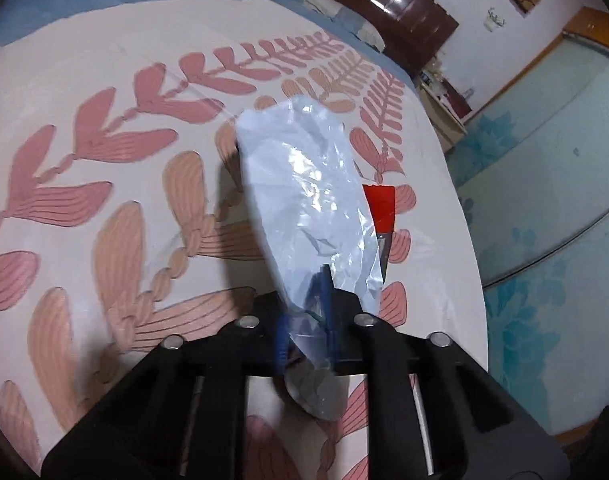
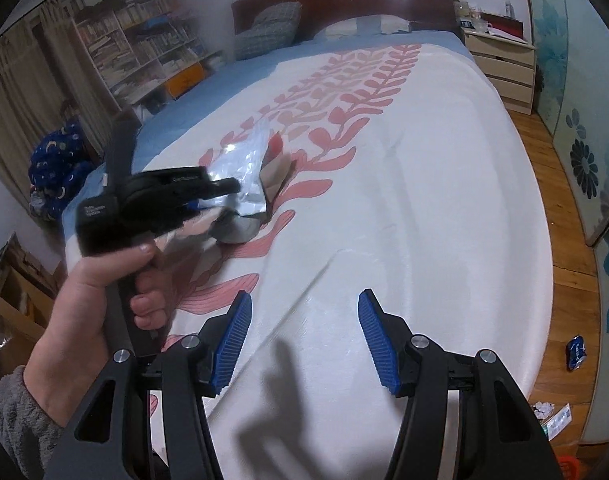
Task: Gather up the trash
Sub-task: 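Grasp the clear plastic bag with the left tool while the right tool grasps the silver tin lid, then carry the plastic bag and tin lid to the red basket and release both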
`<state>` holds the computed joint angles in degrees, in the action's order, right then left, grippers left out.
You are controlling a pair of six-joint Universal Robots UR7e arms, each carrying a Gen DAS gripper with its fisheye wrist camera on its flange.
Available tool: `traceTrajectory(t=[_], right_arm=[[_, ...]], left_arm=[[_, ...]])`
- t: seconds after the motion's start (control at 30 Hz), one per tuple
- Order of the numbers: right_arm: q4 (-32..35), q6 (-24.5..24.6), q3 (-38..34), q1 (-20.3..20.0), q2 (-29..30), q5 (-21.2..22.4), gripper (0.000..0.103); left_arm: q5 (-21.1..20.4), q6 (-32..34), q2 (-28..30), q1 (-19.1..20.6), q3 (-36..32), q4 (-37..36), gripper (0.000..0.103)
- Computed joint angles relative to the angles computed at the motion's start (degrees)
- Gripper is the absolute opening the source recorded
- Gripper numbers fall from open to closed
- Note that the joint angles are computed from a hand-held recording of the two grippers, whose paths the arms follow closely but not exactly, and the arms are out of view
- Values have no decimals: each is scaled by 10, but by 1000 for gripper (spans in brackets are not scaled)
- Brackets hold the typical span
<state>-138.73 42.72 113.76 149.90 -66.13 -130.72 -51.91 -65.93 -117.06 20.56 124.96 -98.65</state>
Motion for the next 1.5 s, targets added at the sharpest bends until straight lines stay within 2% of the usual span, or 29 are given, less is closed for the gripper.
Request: traceTrajectory(t=[0.13, 0.23, 0.33, 0.47, 0.53, 0.6, 0.7, 0.73, 0.77, 0.83, 0.97, 1.1, 1.2, 1.27, 1.37, 1.43, 1.5], right_arm=[[-1, -7, -5, -2, 8, -3, 57], [-14, -28, -18, -6, 24, -9, 64], [-42, -70, -40, -17, 55, -8, 68], [-80, -150, -97, -41, 132, -1, 71], [-77, -178, -128, -48, 169, -4, 72], [-44, -183, -161, -59, 203, -13, 72], [2, -173, -194, -74, 226, 9, 70], [9, -174, -199, -77, 230, 15, 68], [13, -175, -200, -79, 232, 18, 57], [0, -177, -195, -78, 232, 14, 56], [-40, -170, -167, -73, 214, 9, 56], [-60, -153, -137, -62, 183, 13, 56], [-64, -143, -114, -43, 141, 15, 56], [-56, -134, -99, -28, 106, 14, 56], [-24, -109, -83, 6, 46, -3, 56], [12, -90, -73, 35, -7, -26, 56], [64, -63, -67, 69, -65, -56, 56]], left_arm=[[18, -20, -28, -19, -6, 33, 6], [43, -35, -40, -30, -19, 60, 4], [60, -53, -51, -46, -39, 107, 4], [75, -89, -66, -69, -61, 186, 4], [74, -99, -71, -76, -68, 210, 4], [76, -117, -79, -81, -74, 238, 4], [78, -136, -89, -84, -82, 265, 4], [79, -140, -91, -86, -84, 271, 4], [80, -142, -95, -86, -86, 275, 4], [82, -150, -96, -89, -87, 283, 4], [80, -158, -98, -92, -86, 287, 4], [77, -188, -100, -120, -88, 316, 4], [71, -227, -98, -162, -95, 362, 4], [60, -266, -93, -205, -105, 406, 4], [30, -349, -81, -294, -120, 466, 4], [17, -382, -67, -332, -126, 473, 4], [15, -382, -35, -363, -134, 453, 4]])
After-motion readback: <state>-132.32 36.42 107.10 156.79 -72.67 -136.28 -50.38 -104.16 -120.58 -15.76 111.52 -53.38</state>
